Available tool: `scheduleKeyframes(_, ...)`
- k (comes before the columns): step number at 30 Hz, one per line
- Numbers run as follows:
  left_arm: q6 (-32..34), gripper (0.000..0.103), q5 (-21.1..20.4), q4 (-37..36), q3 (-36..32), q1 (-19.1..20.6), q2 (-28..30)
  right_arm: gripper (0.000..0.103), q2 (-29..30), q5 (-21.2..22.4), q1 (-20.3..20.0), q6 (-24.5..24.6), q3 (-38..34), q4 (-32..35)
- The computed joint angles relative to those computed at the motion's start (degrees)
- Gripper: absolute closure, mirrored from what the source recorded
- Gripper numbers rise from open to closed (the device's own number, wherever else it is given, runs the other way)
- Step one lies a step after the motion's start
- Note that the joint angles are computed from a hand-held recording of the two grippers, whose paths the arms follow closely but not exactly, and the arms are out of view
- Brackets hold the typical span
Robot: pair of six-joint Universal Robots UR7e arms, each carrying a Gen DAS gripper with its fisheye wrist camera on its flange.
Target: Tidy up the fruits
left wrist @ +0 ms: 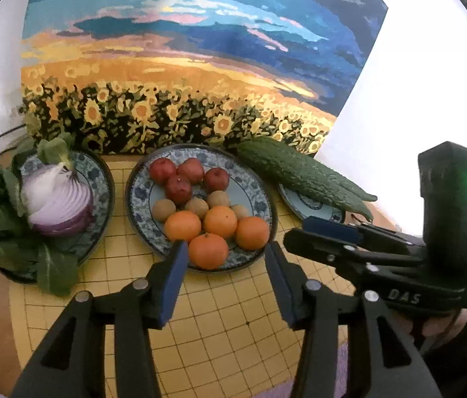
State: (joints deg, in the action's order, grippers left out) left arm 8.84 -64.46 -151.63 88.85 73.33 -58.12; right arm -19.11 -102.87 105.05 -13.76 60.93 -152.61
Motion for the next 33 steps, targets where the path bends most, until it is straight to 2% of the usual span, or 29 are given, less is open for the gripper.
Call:
scheduleKeyframes(4, 0.3, 0.051, 1.1, -0.2, 1.4, -0.7, -1.2, 0.055, -1.3, -1.3, 1.0, -0.3, 2.8, -2.7)
scheduleKeyframes(8, 1.4, 0.051, 2.2, -2.7, 3.7, -1.6, -2.7, 0.055, -2.7, 0.1, 1.5, -0.1, 5.4, -3.8)
scheduleKeyframes(18, 1.8, 0.051, 3.8, -5.0, 7.5, -3.1, -5.6, 0.055, -5.5, 0.7, 3.0, -3.1, 11.5, -8.2)
scheduleKeyframes(33, 1.6, 0.051, 5.9, -6.3, 10.9, -4.7, -8.0, 0.055, -8.2, 1.4, 3.0, -1.8, 16.4, -12.0)
